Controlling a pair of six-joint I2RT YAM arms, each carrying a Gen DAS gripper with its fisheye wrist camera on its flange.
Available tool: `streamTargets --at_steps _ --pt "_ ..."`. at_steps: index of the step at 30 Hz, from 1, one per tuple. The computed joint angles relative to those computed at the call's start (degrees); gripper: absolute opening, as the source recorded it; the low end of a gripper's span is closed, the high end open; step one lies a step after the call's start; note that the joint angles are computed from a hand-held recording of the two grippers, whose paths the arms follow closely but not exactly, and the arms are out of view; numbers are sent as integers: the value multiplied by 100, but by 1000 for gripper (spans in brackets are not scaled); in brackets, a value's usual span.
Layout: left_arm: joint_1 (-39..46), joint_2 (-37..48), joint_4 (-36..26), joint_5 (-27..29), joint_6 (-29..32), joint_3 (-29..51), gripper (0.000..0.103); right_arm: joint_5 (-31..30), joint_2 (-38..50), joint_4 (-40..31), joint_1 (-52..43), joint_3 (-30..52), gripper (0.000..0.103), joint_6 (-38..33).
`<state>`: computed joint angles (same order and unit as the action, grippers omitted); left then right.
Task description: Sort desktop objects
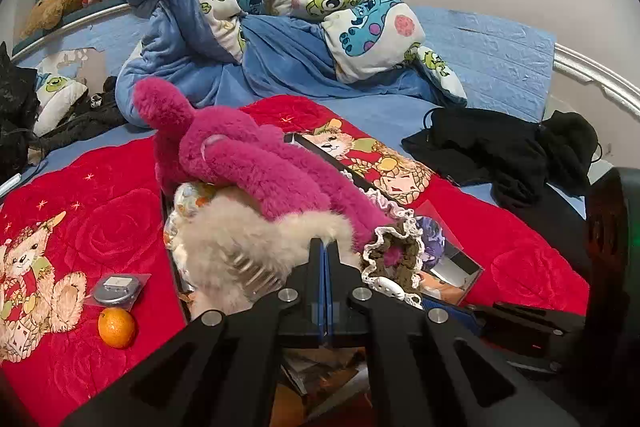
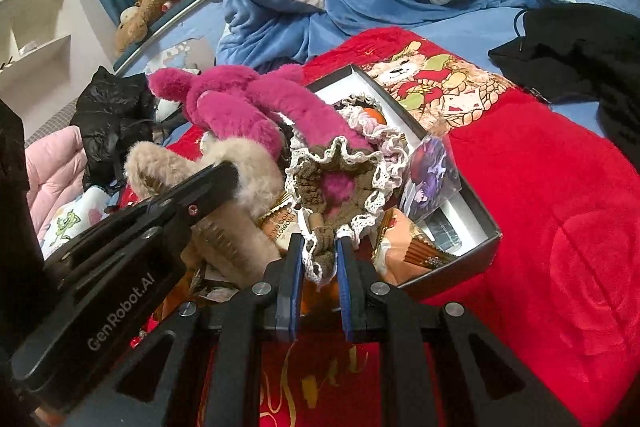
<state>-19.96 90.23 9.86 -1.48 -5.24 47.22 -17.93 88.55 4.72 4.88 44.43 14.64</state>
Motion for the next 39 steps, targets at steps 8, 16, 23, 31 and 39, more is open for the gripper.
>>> streamTargets --at_steps 8,16,23,31,39 --pt "20 -52 48 80 -100 -73 0 0 -45 -22 -36 -49 16 -74" --pt "-19 -74 35 -25 -108 -73 0 56 -69 -66 13 -36 16 -116" --pt "19 -308 -42 333 -226 -138 52 65 -200 -157 48 -26 23 -72" --pt "48 -993 182 366 -412 -490 103 68 -808 -162 28 -242 81 -75" --pt "54 -1052 -240 216 -283 -342 103 331 -1103 -363 189 -243 83 -249"
